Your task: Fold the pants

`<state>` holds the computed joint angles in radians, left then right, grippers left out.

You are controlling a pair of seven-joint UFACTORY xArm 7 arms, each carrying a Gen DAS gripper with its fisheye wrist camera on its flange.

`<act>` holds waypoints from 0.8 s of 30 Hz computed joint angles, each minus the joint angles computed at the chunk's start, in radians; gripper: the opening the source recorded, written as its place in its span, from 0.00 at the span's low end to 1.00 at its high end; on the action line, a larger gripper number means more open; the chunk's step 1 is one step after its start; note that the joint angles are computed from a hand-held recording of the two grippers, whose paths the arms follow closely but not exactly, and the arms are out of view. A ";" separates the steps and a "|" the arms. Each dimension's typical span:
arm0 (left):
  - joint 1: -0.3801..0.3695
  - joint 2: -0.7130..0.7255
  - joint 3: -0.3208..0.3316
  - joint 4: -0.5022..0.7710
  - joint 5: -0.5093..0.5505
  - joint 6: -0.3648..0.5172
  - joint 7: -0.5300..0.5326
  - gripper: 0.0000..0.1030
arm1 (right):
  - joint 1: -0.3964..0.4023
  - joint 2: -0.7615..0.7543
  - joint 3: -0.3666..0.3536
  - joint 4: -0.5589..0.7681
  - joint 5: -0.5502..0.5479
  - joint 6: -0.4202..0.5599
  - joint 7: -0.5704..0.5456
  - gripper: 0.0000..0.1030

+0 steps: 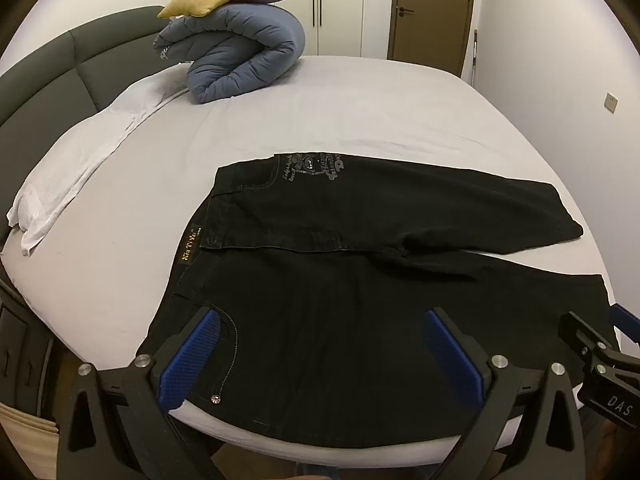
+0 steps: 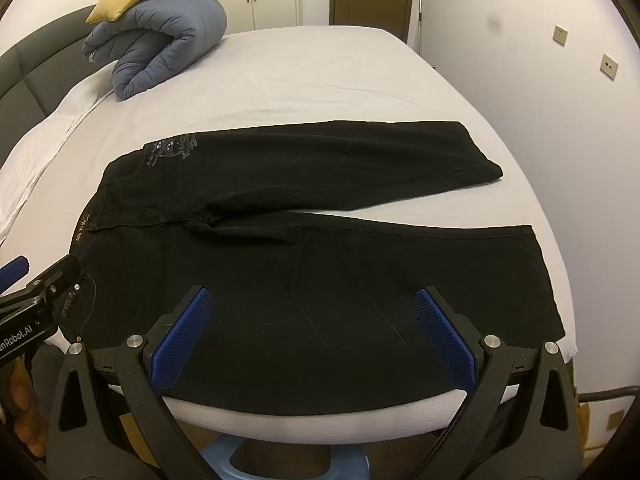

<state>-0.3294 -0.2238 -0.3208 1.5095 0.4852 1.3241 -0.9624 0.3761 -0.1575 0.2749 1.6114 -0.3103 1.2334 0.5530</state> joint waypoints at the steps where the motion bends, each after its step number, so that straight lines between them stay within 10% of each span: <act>1: 0.000 0.001 0.000 0.002 -0.002 0.004 0.001 1.00 | 0.000 0.000 0.000 0.000 0.000 0.000 -0.001 1.00; 24: 0.010 -0.029 0.007 -0.039 -0.029 -0.023 0.003 1.00 | 0.006 0.002 0.000 0.000 0.004 0.001 0.002 1.00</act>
